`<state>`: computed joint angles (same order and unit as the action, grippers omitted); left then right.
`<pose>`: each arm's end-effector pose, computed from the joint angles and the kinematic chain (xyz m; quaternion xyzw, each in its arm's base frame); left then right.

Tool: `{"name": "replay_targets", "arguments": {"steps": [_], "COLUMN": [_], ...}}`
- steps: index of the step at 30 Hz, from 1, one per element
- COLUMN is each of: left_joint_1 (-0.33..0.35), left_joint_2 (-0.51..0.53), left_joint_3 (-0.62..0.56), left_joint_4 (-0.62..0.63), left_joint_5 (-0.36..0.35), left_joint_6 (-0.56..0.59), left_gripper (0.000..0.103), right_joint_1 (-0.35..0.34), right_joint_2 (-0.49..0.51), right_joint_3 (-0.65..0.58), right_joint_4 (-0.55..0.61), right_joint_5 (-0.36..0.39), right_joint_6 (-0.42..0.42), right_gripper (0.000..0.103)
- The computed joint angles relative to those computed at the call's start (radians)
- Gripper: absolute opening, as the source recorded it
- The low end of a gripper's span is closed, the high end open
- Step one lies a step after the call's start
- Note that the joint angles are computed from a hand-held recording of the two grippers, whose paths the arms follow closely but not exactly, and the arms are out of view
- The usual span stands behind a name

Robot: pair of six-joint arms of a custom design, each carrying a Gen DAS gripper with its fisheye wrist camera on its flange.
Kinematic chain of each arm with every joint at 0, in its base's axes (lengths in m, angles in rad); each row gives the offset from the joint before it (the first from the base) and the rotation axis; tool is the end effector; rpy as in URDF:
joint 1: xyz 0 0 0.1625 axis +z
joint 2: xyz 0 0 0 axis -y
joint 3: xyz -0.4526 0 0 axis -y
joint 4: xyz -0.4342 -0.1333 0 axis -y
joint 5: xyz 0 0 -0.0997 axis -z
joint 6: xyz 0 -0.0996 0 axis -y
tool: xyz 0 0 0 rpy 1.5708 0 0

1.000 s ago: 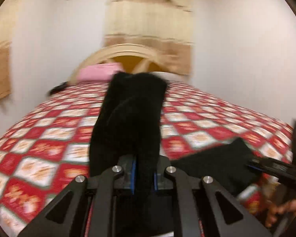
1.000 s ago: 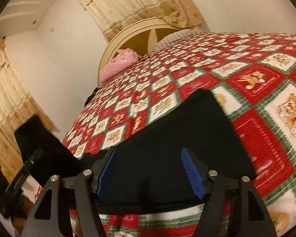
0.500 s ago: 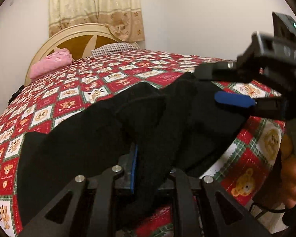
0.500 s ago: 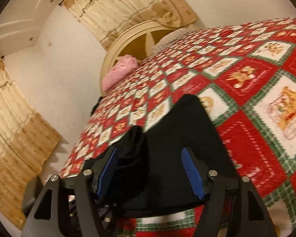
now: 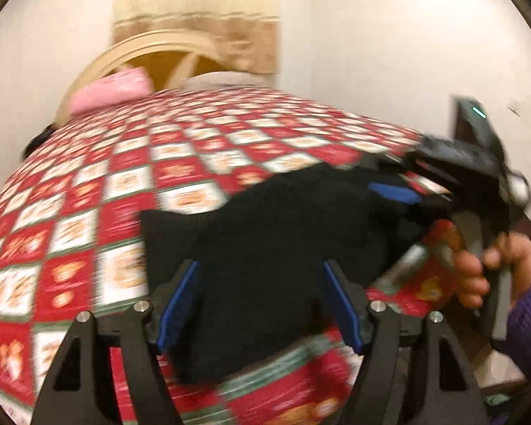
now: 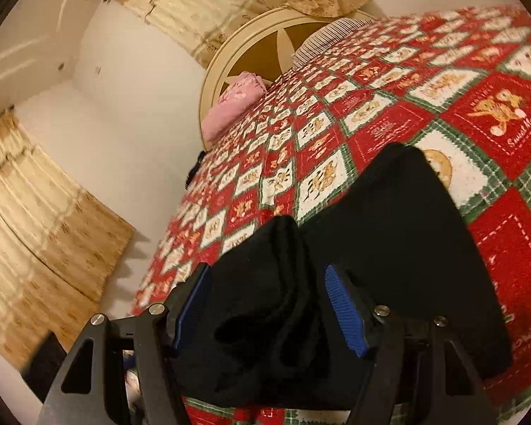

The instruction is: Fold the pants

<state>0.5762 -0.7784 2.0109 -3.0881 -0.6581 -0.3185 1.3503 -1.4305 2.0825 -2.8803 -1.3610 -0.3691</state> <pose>-0.3701 -0.4934 0.0402 0.2357 0.8590 -0.3672 0.2678 0.0307 -0.5673 0.3310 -0.1036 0.9361 -0.3360 0.0015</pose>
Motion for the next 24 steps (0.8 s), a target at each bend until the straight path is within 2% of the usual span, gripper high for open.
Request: {"name": "replay_targets", "arguments": {"steps": [2, 4, 7, 12, 15, 18, 23, 24], "left_joint_1": [0.01, 0.022, 0.045, 0.074, 0.074, 0.065, 0.064, 0.065], "left_joint_2": [-0.036, -0.053, -0.062, -0.053, -0.041, -0.036, -0.029, -0.029], "left_joint_3": [0.017, 0.022, -0.009, -0.049, -0.065, -0.076, -0.099, -0.103], "left_joint_4": [0.035, 0.045, 0.201, 0.347, 0.396, 0.457, 0.558, 0.579], "left_joint_5": [0.031, 0.051, 0.092, 0.088, 0.094, 0.118, 0.142, 0.142], "left_joint_6": [-0.088, -0.144, -0.277, -0.375, -0.387, -0.397, -0.442, -0.455], "left_gripper": [0.073, 0.073, 0.074, 0.074, 0.074, 0.074, 0.074, 0.074], "right_joint_1": [0.013, 0.03, 0.056, 0.102, 0.079, 0.043, 0.089, 0.092], "right_joint_2": [0.004, 0.006, 0.016, 0.032, 0.023, 0.015, 0.011, 0.007], "right_joint_3": [0.004, 0.018, 0.044, 0.069, 0.07, 0.052, 0.063, 0.068], "right_joint_4": [0.02, -0.015, -0.074, -0.142, -0.181, -0.142, -0.064, -0.054], "right_joint_5": [-0.01, -0.068, -0.147, -0.279, -0.25, -0.187, -0.258, -0.26], "right_joint_6": [-0.013, -0.039, -0.11, -0.243, -0.185, -0.109, -0.174, -0.186], "right_gripper": [0.068, 0.066, 0.06, 0.059, 0.059, 0.06, 0.059, 0.053]}}
